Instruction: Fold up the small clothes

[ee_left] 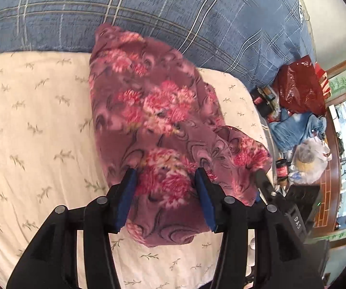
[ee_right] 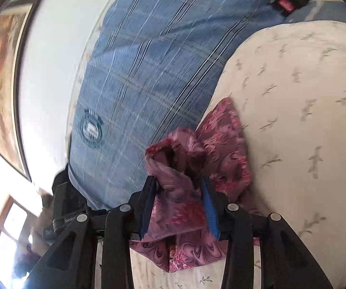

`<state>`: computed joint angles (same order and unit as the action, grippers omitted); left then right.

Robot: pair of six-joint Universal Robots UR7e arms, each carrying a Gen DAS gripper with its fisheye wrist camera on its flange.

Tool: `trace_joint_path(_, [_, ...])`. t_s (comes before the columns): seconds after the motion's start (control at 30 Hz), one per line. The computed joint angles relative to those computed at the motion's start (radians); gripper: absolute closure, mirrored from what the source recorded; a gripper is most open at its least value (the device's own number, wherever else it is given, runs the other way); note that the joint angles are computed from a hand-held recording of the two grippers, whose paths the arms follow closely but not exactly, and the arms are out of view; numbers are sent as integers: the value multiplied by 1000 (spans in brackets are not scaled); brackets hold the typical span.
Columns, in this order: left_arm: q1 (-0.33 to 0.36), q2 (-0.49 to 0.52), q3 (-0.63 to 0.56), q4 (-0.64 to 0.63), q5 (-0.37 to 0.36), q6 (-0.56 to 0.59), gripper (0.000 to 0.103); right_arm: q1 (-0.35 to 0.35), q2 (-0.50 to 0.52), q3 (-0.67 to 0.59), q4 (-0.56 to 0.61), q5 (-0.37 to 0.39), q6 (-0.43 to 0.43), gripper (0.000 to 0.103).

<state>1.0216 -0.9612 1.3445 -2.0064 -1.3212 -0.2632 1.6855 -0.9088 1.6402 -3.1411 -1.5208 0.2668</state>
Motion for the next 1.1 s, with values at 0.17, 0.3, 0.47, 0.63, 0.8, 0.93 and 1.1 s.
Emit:
trace_joint_path(0.17, [-46,-36,69,-15,122,110,50,46,-34,13,20,-111,-192,96])
trace_joint_path(0.3, [-53,-30,120,-29,184,160,38,25,-39,17,225,-221,-148,97])
trace_joint_path(0.47, [-7,-59,116,-69,81,156,39,49,-74,9,227,-226,-126,90])
trace_joint_path(0.63, [45,-91,96,-73,-60,112,39,68,-30,-142,186,-220,-166,68])
trace_joint_path(0.8, [53,-82,74,-60,-57,121,39,38,193,-528,541,-214,-133,48])
trace_joint_path(0.93, [79,-22,-29,-32,-40,91,39,23,356,-797,785,-222,-134,48])
trace_joint_path(1.1, [102,66,-158,32,-59,46,39,47,366,-812,745,-186,-328,96])
